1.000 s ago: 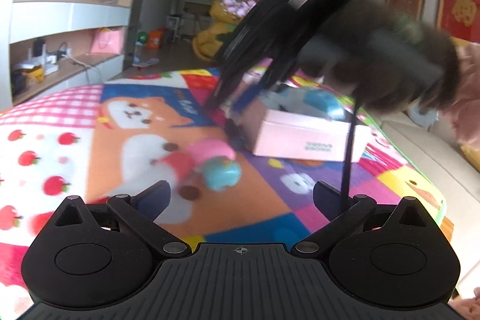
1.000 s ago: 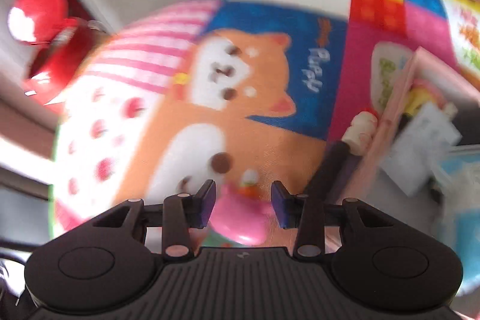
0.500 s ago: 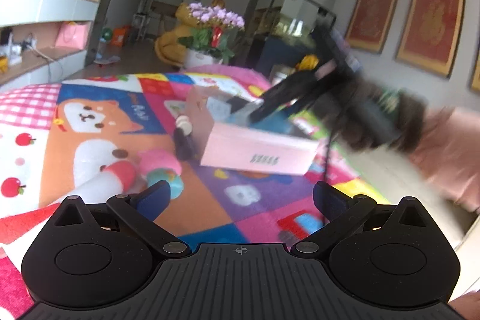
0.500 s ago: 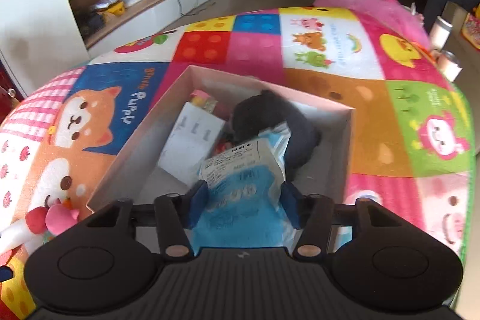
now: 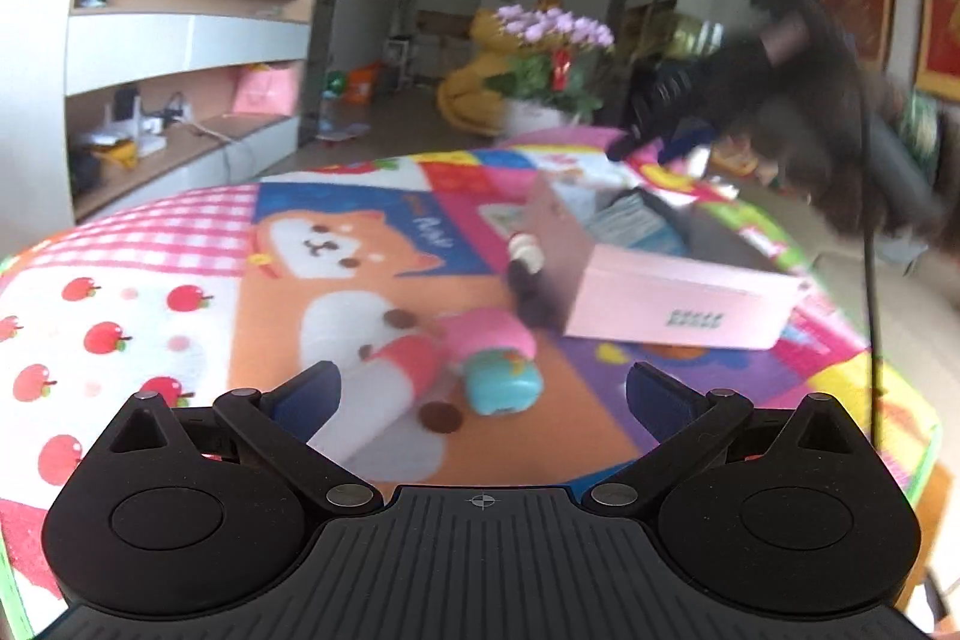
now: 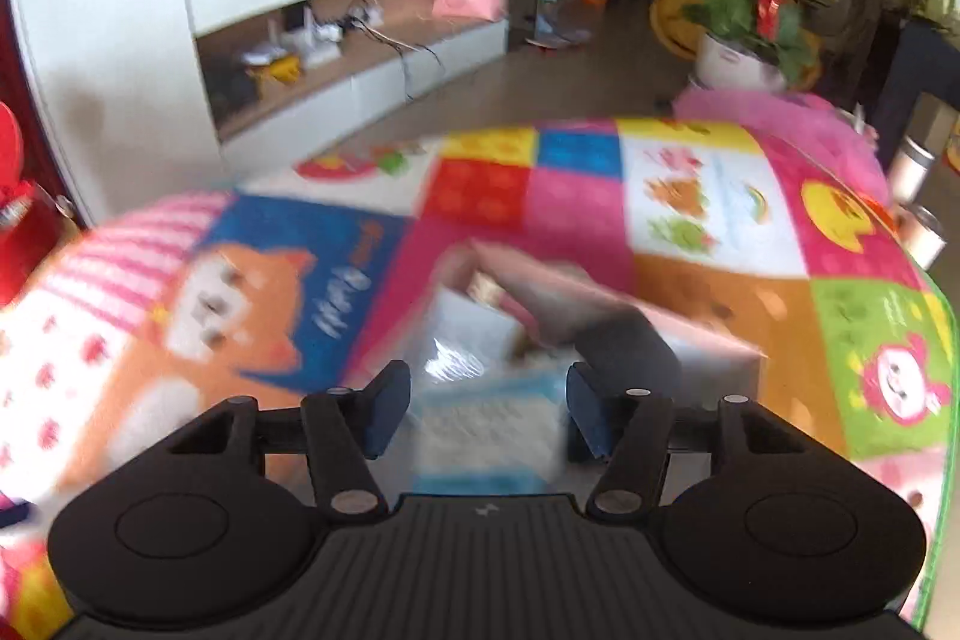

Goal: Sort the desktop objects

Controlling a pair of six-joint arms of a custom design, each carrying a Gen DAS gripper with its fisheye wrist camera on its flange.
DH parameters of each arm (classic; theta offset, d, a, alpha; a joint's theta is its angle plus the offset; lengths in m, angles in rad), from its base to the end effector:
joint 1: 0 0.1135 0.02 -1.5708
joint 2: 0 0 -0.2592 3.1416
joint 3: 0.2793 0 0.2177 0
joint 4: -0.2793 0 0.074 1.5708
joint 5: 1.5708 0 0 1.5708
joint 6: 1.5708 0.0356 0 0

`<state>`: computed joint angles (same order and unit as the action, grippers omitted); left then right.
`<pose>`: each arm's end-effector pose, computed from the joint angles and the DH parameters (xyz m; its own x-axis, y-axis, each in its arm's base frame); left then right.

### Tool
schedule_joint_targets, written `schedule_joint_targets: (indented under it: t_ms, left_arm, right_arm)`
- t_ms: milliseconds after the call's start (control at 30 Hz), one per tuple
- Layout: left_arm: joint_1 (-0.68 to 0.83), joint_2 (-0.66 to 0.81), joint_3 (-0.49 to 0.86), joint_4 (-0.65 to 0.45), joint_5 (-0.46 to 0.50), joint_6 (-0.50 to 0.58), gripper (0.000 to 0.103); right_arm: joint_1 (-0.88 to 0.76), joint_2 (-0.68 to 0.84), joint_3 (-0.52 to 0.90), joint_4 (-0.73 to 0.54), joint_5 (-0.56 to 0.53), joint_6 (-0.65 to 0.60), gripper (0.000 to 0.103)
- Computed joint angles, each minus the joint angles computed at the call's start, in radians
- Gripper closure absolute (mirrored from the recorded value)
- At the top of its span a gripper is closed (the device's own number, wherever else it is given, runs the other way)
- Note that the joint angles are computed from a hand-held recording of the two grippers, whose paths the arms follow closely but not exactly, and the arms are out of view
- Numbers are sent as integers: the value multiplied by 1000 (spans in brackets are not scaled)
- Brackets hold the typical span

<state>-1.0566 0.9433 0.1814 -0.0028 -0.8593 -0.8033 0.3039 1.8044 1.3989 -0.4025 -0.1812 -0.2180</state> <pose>0.0878 -0.1006 0.1550 -0.4521 -0.1550 -0.8784 -0.0369 0.9872 -0.1552 0.3524 0.1172 0.2594 -0.5841 -0.4061 -0.7028 -0.5525 0.8332 -0.0222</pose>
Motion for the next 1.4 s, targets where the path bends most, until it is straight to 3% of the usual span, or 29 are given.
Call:
schedule_joint_targets:
  t_ms: [67, 167, 367, 400, 500, 567, 700, 1000, 1133, 1200, 1267, 1400]
  left_arm:
    - [19, 16, -12, 49, 15, 30, 0]
    - [7, 48, -40, 119, -5, 52, 0]
    - [-21, 116, -85, 239, -41, 48, 0]
    - [-24, 109, -93, 251, -42, 52, 0]
    - [-12, 88, -118, 290, -19, 71, 0]
    - [7, 84, -131, 322, 3, 85, 0]
    - [-7, 102, -121, 318, -14, 80, 0]
    - [-137, 210, 17, 89, -44, 2, 0]
    - [-198, 290, 65, 51, -36, -30, 0]
    - [-223, 349, 97, 19, -41, -68, 0]
    - [-244, 389, 128, -26, -49, -114, 0]
    - [-250, 431, 178, -115, -44, -216, 0]
  right_arm:
    - [65, 66, 119, -100, 30, 15, 80]
    - [170, 231, 326, -210, 110, 29, 81]
    - [313, 657, 844, -406, 474, 2, 82]
    - [324, 717, 929, -456, 527, -13, 87]
    - [343, 784, 1054, -582, 557, -21, 89]
    - [352, 722, 957, -581, 526, -31, 86]
    - [370, 523, 635, -499, 452, -57, 86]
    - [349, 44, -32, -337, 241, -115, 86]
    - [250, -211, -345, -177, 253, -132, 85]
    - [134, -344, -465, -113, 160, -117, 76]
    - [-8, -497, -589, -54, 50, -89, 59]
    - [-269, -777, -865, 110, -97, -74, 44]
